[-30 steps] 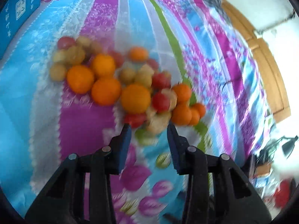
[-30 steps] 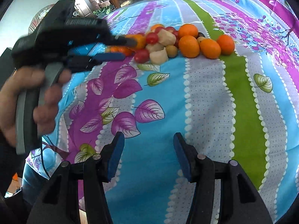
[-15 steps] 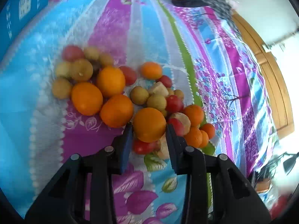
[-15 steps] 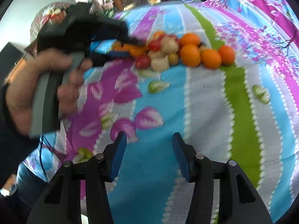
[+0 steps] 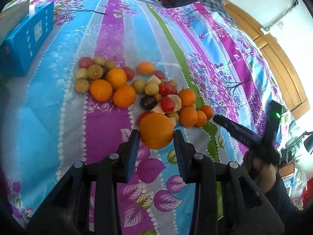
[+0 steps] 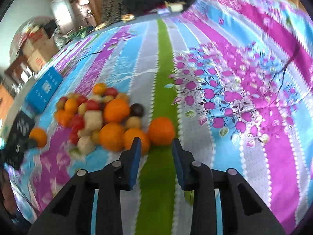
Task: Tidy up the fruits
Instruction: 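Close the right tool on another orange while the left tool holds its orange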
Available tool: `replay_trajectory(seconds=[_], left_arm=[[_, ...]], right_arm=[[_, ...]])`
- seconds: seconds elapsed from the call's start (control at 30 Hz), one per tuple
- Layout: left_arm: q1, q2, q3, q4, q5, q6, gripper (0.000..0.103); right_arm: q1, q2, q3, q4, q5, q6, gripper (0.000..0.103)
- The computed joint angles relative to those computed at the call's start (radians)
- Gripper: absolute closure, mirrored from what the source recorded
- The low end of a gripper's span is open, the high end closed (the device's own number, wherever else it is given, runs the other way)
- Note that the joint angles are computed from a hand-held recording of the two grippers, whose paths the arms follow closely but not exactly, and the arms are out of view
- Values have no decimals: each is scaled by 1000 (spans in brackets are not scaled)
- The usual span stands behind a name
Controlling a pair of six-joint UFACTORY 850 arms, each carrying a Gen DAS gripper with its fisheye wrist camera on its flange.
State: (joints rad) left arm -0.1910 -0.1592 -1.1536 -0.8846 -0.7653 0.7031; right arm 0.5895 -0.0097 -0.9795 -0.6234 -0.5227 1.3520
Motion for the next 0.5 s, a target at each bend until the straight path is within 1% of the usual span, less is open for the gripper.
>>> replay_trajectory(seconds=[0.07, 0.1, 0.13, 0.17, 0.23, 0.33, 0.4, 0.47, 0.5], left_arm=[[-1, -1, 1, 2, 2, -1, 67], [0, -4, 1, 2, 0, -2, 67], [-1, -5, 2, -1, -2, 0, 67], [-2, -5, 3, -2, -2, 3, 67], [-7, -7, 2, -2, -6, 6, 67], [-11, -3, 4, -1, -1, 9, 67], [-14, 9, 8, 11, 17, 11, 67], [-20, 32, 16, 39, 59, 2, 67], [-28, 51, 21, 69, 96, -12, 67]], right_arm=[[-50, -14, 5, 95, 73, -55, 67], [-60, -23, 3, 101, 83, -51, 65], [-68, -35, -3, 106, 87, -51, 58], [-75, -46, -9, 119, 89, -63, 57], [-88, -71, -22, 168, 89, -109, 58], [-96, -76, -16, 172, 109, -94, 63], [-82, -71, -17, 103, 85, -23, 63], [-48, -56, -22, -23, 25, 97, 63], [-26, -49, -32, -74, -16, 137, 63]])
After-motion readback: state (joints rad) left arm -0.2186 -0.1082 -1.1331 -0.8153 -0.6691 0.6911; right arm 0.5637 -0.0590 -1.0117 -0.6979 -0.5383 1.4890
